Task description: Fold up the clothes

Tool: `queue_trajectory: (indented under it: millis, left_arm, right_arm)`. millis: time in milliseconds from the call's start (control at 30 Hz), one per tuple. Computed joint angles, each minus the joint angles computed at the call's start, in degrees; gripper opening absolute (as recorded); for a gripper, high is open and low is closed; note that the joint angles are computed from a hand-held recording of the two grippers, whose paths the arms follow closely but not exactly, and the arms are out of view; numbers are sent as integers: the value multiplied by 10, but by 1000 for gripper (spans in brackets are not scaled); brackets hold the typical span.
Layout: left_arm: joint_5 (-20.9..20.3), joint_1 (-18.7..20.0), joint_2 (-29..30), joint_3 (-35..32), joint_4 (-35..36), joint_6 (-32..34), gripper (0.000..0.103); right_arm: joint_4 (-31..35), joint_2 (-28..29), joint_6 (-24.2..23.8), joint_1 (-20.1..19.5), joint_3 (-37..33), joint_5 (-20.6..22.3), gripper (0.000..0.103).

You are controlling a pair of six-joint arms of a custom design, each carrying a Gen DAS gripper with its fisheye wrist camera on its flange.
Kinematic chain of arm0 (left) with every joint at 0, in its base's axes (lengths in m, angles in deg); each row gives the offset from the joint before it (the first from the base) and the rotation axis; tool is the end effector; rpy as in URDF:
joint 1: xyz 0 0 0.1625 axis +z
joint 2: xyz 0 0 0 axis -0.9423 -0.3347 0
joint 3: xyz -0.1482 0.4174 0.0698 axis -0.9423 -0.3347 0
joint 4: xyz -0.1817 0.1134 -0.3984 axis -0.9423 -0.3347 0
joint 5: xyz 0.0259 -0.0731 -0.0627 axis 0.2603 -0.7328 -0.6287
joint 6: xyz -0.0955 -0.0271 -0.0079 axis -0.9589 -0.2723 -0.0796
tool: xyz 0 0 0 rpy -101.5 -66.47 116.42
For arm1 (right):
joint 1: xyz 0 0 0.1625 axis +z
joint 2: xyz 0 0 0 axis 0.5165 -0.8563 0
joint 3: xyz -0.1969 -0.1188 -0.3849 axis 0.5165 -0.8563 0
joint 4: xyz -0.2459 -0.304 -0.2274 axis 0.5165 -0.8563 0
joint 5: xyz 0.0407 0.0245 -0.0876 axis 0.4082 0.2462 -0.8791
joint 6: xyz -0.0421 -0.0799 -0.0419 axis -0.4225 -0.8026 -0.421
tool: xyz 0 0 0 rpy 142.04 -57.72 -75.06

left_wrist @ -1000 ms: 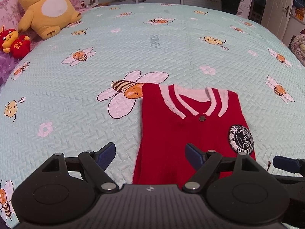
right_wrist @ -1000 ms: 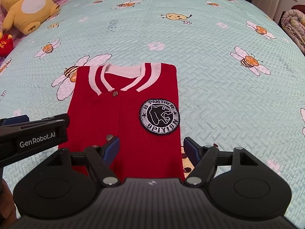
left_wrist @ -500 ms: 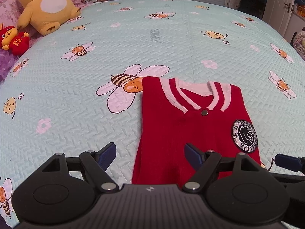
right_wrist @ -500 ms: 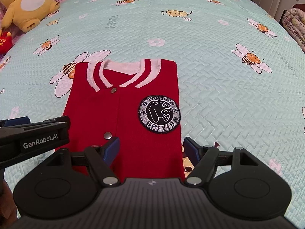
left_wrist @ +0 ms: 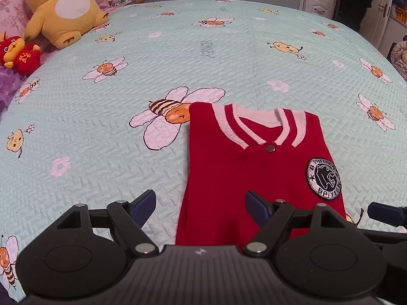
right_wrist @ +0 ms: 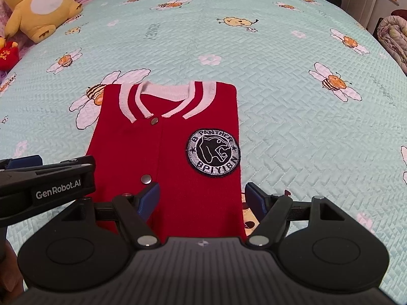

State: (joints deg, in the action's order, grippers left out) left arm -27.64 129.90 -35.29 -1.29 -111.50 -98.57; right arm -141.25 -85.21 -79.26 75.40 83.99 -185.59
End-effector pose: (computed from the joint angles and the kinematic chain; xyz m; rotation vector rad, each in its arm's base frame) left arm -0.2105 -0.8009 0.2309 -0.1895 2.0462 -0.8721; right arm 0.3307 -0.8406 0.1047 0.7283 -2.3873 0.4740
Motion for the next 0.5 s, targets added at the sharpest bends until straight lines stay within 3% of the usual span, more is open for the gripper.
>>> queue_trajectory:
  millis: [500]
  left_arm:
    - [3,-3,8,-11,53,-33,80]
  right_arm:
    - [-10,-6,-9,-6,3,1,73]
